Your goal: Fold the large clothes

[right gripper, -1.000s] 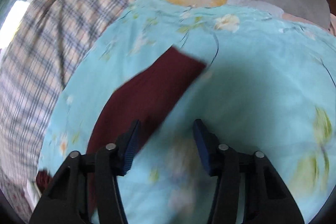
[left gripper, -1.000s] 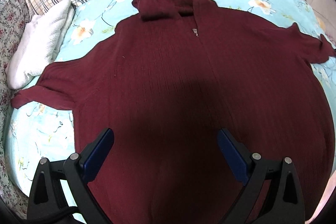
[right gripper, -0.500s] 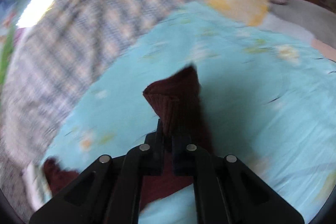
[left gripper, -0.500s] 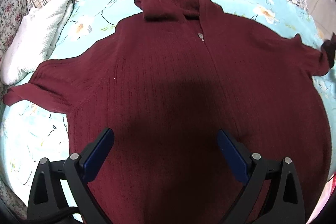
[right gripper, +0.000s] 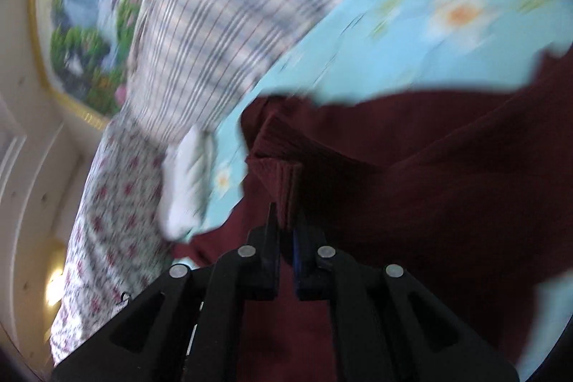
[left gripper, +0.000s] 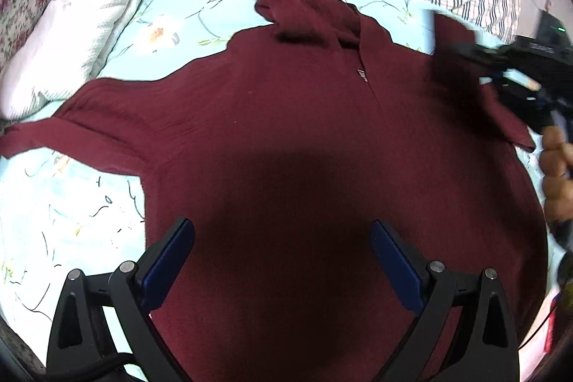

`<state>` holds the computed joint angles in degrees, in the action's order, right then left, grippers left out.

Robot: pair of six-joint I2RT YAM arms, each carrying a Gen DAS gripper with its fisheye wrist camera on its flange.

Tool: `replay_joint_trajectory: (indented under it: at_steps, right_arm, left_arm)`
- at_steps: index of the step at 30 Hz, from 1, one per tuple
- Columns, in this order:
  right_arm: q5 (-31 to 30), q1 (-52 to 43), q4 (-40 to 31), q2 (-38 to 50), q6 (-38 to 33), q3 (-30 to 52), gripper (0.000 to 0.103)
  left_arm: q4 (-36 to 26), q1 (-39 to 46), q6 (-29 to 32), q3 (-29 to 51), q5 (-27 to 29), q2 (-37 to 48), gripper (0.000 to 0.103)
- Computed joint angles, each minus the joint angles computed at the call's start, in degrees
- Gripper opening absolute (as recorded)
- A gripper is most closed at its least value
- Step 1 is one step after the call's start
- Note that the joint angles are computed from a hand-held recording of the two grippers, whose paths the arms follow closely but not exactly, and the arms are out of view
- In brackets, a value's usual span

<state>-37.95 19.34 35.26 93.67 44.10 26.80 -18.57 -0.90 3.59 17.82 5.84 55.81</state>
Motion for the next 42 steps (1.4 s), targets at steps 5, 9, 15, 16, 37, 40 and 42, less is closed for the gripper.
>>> replay_joint_trajectory:
  at_steps: [5, 9, 15, 16, 37, 40, 42]
  right_arm:
    - [2.52, 13.66, 8.27, 16.58, 9.22, 11.25, 0.005]
    - [1.38, 19.23, 10.97, 26.73, 13.30, 19.73, 0.006]
    - [-1.09, 21.01, 7.44, 31.26, 15.85, 25.71, 0.030]
    - [-1.10, 20.46, 9.24, 29.99, 16.18, 23.66, 0.034]
    - [9.92, -15.80, -26.61, -23.69, -9.74, -7.82, 0.041]
    - [11.71, -14.96, -25.90, -11.42, -12.08, -1.65, 0.052]
    - [10.35, -15.28, -25.36, -3.81, -14.25, 2.38, 0.052]
  left_arm:
    - [2.25, 9.12, 4.69, 1.48, 8.37, 5.78, 0.094]
    - [5.27, 12.94, 5.65, 3.85, 13.01, 12.78, 0.092]
    - [12.22, 12.94, 1.39, 11.71, 18.03, 30.69, 0.091]
    - [13.24, 12.09, 0.40, 12.95, 17.54, 33.02, 0.091]
    - [21.80, 18.02, -1.62, 18.90, 6.34, 34.95, 0.007]
    - [22.24, 17.93, -1.29, 18.59, 5.39, 35.61, 0.004]
    - [22.87, 17.19, -1.69, 17.85, 4.72, 36.15, 0.004]
